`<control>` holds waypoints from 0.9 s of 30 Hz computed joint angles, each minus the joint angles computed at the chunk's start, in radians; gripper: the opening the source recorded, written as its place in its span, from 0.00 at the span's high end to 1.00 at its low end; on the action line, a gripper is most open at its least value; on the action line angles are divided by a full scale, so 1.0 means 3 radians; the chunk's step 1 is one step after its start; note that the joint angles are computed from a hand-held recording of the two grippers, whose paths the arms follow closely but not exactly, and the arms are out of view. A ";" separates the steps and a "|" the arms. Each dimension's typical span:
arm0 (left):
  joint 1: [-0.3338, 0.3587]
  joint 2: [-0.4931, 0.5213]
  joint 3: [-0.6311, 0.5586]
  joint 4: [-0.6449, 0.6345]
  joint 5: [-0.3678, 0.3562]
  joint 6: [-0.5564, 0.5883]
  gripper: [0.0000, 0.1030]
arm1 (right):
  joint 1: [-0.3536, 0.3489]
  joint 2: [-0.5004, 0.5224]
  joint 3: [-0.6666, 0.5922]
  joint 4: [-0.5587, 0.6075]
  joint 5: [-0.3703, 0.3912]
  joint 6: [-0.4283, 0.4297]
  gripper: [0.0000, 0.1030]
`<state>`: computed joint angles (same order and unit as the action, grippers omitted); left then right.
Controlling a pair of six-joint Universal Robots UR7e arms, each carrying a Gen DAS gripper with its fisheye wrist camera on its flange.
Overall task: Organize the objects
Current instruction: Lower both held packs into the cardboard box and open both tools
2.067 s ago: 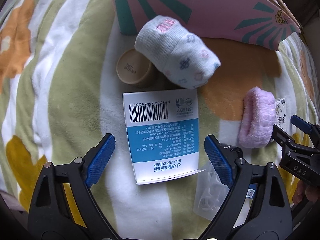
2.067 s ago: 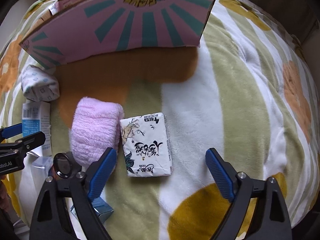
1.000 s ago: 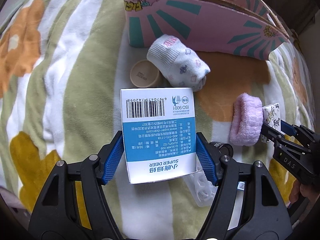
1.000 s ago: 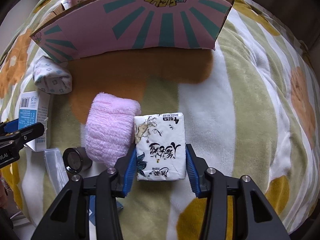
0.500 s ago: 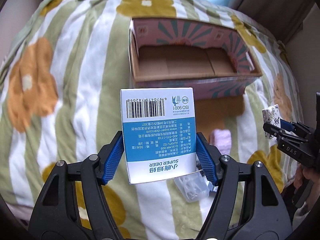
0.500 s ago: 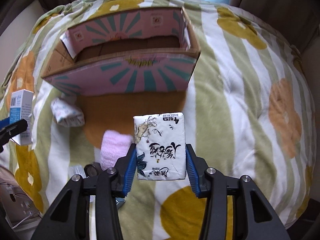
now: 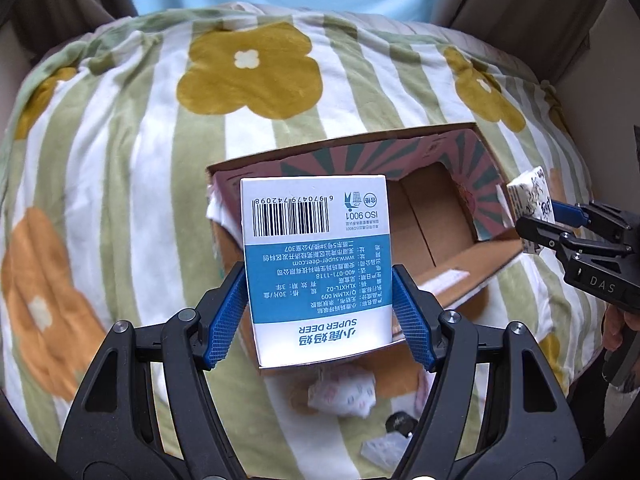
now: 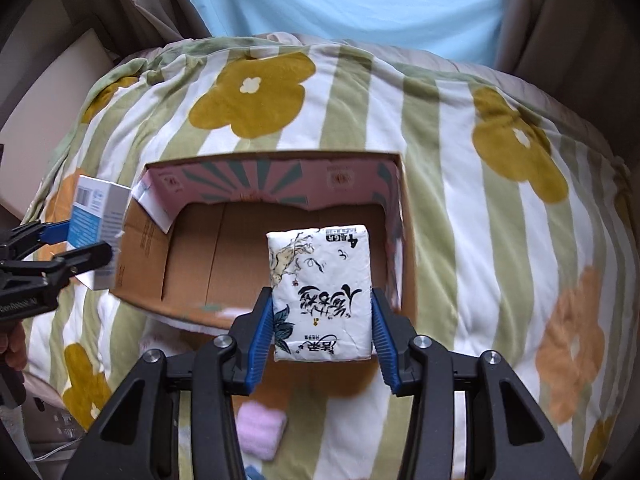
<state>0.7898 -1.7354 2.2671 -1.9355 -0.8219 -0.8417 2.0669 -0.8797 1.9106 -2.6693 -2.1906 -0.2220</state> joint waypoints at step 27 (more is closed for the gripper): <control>0.0535 0.0790 -0.0157 -0.0756 0.0046 0.0847 0.00 | -0.0344 0.0515 -0.0580 0.0509 0.0458 0.0575 0.03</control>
